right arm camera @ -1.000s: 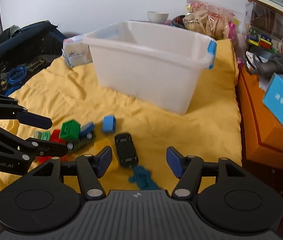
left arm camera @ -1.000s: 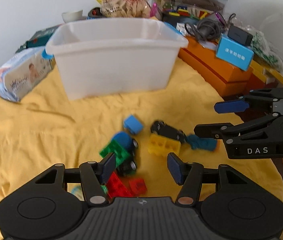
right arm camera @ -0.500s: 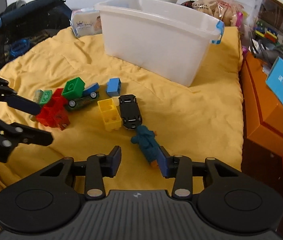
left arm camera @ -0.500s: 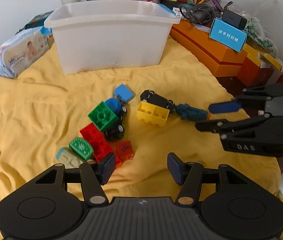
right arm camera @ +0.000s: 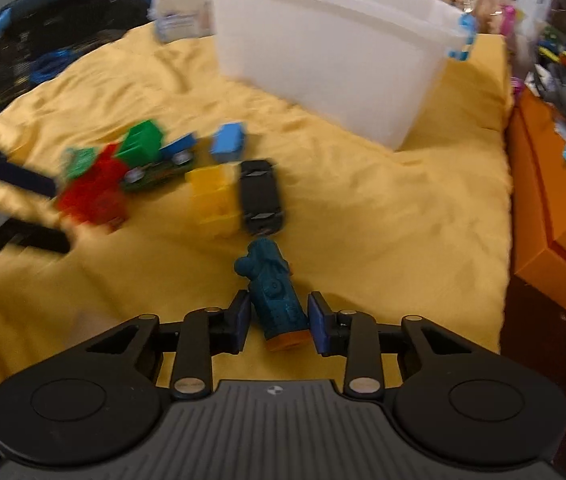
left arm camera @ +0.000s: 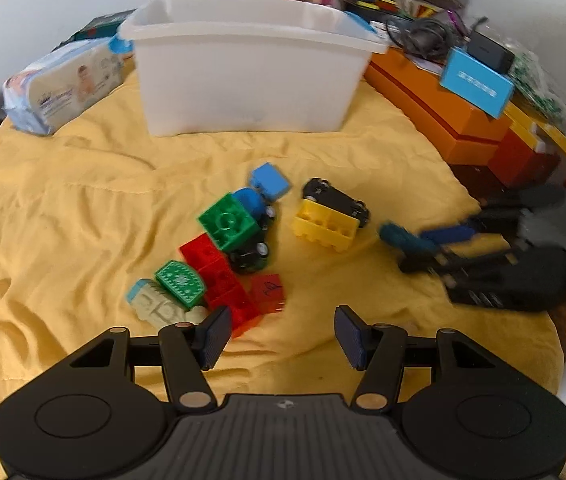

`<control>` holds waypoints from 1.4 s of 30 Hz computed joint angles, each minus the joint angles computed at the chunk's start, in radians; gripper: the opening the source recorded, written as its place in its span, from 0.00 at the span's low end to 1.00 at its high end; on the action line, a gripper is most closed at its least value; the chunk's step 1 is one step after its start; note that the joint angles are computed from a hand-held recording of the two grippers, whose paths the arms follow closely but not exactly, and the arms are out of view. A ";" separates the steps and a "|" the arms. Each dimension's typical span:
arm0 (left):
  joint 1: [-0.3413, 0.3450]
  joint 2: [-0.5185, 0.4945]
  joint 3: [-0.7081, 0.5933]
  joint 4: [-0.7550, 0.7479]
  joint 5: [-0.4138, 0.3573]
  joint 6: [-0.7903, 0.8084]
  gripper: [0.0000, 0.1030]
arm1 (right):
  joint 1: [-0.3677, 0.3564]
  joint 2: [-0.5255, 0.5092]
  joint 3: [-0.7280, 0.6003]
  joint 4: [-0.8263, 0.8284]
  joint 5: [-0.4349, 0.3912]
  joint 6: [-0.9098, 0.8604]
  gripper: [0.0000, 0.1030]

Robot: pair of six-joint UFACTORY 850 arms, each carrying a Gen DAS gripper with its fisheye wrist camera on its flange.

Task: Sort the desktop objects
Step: 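Grasp the teal toy figure with the right tool while the left tool approaches the beige figure, then grasp and lift the beige figure with the left tool while the right tool lifts the teal figure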

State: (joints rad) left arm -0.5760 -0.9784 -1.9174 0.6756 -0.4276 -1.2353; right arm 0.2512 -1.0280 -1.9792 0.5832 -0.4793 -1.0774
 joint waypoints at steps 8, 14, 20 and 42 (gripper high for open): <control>-0.004 -0.016 -0.023 0.021 -0.027 -0.015 0.58 | -0.004 0.024 0.048 0.011 -0.008 0.000 0.34; 0.020 0.019 0.040 0.142 -0.124 -0.343 0.53 | -0.002 0.025 0.056 0.019 0.006 0.008 0.34; 0.039 0.005 0.030 -0.006 -0.129 -0.220 0.48 | 0.001 0.017 0.043 0.008 0.005 0.032 0.34; 0.093 0.077 0.158 -0.108 0.014 0.035 0.51 | 0.027 0.017 0.042 -0.103 0.056 0.177 0.39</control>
State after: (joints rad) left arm -0.4829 -0.9015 -1.7589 0.5671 -0.4134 -1.2000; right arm 0.2777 -1.0112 -1.9369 0.4802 -0.4233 -0.9007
